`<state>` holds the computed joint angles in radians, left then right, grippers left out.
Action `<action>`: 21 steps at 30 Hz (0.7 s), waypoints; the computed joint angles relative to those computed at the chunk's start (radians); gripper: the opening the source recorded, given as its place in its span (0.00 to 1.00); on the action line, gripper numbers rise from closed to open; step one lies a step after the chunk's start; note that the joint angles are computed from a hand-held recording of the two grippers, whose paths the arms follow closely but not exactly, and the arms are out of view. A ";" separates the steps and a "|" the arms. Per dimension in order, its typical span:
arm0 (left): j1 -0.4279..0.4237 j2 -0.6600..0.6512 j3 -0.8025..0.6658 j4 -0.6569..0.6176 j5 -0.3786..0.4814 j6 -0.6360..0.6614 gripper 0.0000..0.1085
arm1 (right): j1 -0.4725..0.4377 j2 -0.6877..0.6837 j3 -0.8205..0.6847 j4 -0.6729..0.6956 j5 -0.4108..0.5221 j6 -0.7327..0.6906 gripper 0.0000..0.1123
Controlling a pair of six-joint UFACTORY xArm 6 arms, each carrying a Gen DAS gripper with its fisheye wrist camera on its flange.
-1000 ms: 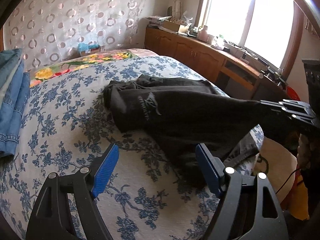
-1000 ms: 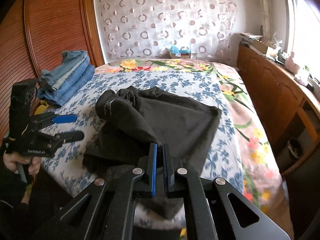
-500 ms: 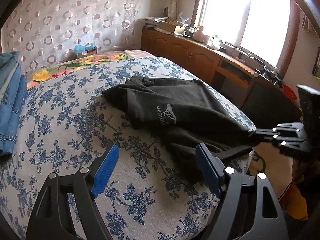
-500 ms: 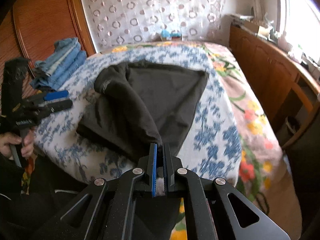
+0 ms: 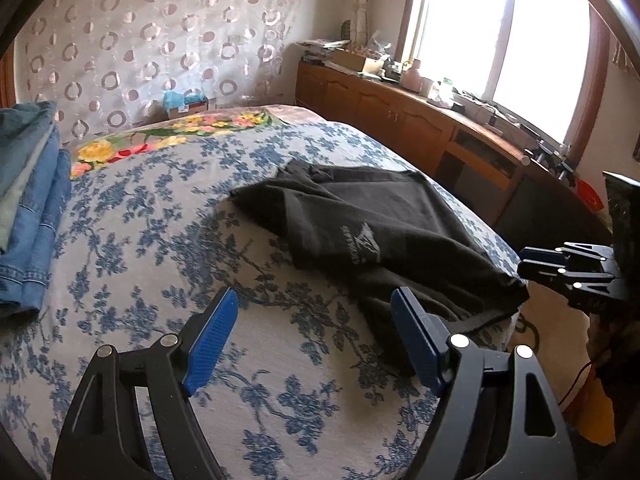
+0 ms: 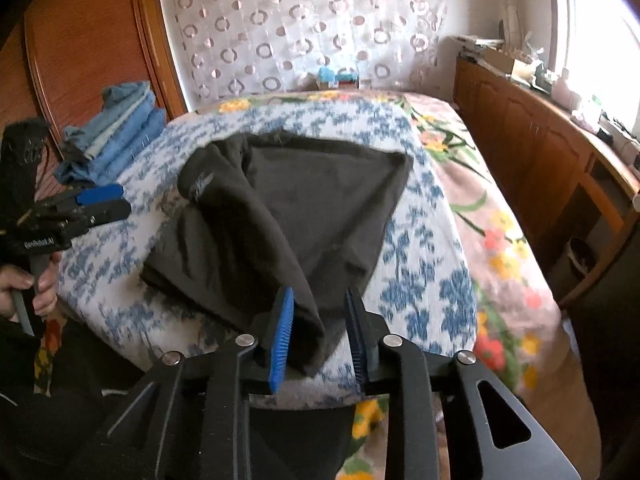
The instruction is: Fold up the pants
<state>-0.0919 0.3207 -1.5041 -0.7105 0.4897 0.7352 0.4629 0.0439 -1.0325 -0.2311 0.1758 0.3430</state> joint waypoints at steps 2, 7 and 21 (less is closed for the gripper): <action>0.008 0.002 -0.007 0.005 -0.007 -0.005 0.73 | 0.008 0.011 -0.014 0.039 -0.021 -0.037 0.27; 0.025 0.013 -0.028 0.021 -0.016 -0.023 0.73 | 0.043 0.105 -0.120 0.211 -0.048 -0.214 0.29; 0.080 0.054 -0.088 0.027 -0.003 -0.042 0.73 | 0.114 0.524 -0.713 0.624 0.195 -0.704 0.29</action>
